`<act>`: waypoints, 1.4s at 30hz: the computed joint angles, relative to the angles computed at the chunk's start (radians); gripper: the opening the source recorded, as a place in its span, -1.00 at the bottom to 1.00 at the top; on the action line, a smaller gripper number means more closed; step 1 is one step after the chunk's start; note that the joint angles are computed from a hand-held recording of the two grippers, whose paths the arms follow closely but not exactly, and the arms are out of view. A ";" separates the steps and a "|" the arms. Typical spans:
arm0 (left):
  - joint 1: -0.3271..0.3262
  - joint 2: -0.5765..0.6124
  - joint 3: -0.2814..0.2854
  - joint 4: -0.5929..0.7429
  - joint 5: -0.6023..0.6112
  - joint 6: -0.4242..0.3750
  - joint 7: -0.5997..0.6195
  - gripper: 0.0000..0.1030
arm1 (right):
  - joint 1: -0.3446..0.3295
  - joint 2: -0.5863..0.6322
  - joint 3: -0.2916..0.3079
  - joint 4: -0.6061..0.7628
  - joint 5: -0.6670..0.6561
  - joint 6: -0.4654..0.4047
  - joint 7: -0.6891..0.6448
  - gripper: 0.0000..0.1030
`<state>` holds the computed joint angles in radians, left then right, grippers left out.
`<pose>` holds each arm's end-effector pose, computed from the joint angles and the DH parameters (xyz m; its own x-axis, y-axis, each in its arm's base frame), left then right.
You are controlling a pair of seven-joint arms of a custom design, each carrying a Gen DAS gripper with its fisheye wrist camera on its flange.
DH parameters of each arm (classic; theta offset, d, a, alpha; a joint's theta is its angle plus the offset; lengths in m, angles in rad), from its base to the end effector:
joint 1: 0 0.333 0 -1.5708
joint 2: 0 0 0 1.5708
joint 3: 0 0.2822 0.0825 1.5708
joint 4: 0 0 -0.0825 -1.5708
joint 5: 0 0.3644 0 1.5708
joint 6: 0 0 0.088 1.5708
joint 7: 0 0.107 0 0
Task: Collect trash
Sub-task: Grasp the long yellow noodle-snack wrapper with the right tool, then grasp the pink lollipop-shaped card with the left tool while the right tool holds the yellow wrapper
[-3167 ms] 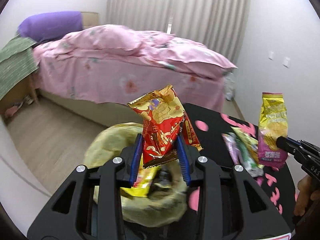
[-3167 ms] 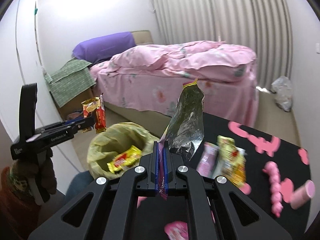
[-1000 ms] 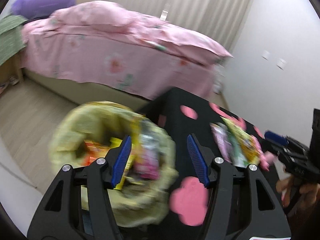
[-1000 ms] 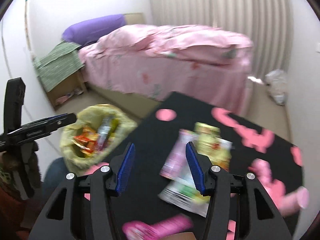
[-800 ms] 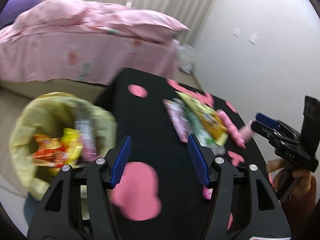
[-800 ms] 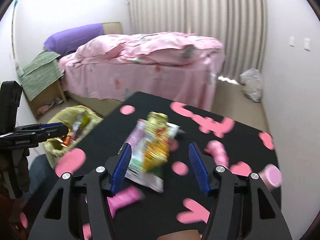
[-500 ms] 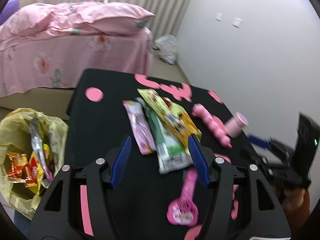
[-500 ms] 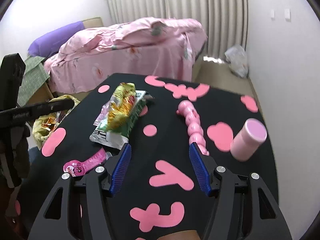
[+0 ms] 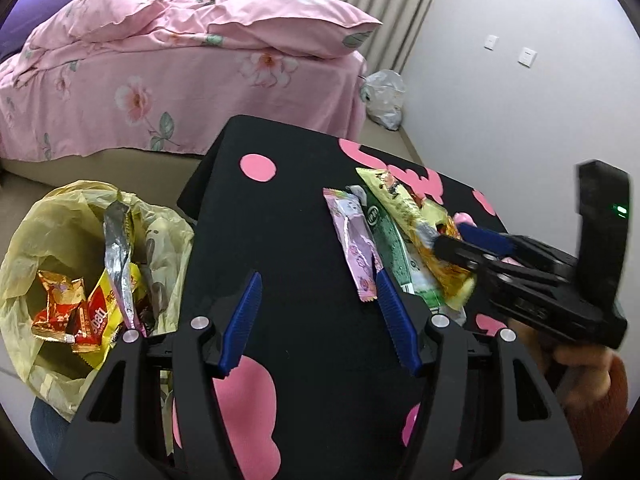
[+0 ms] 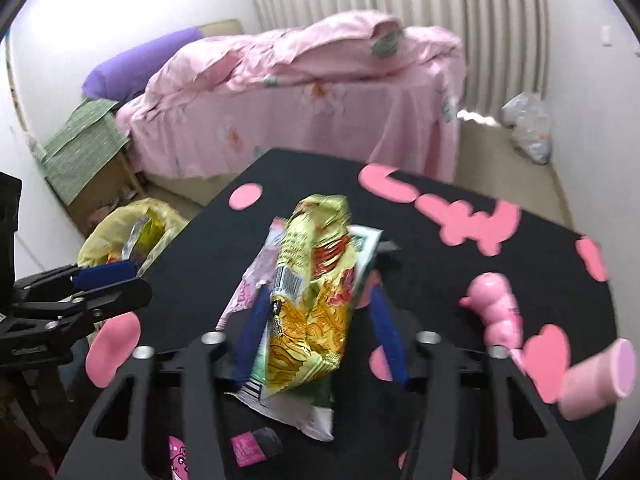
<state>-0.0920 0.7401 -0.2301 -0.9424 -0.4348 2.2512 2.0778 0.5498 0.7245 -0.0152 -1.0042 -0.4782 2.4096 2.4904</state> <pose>0.7301 -0.1827 0.4968 -0.5859 -0.7648 0.2681 -0.6913 0.2991 -0.6577 0.6509 0.3874 0.4868 -0.0676 -0.9861 -0.1515 -0.6990 0.1552 -0.6981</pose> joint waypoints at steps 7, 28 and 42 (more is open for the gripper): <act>0.028 0.013 -0.047 0.012 -0.053 -0.120 0.082 0.26 | 0.054 -0.223 -0.037 -0.321 -0.170 0.076 0.162 -0.49; 0.001 -0.406 0.000 -0.608 -0.193 -0.070 0.401 0.26 | 0.013 -0.640 0.155 -0.904 -0.490 -0.026 0.763 -0.49; -0.026 -0.361 0.022 -0.561 -0.130 -0.056 0.223 0.16 | -0.001 -0.687 0.203 -0.994 -0.515 -0.061 0.888 -0.48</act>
<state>-0.1180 0.3795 -0.2079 -1.5030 -0.5652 2.1948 2.3012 0.5489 0.0376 0.1880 -1.9982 -0.9927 2.3483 3.3786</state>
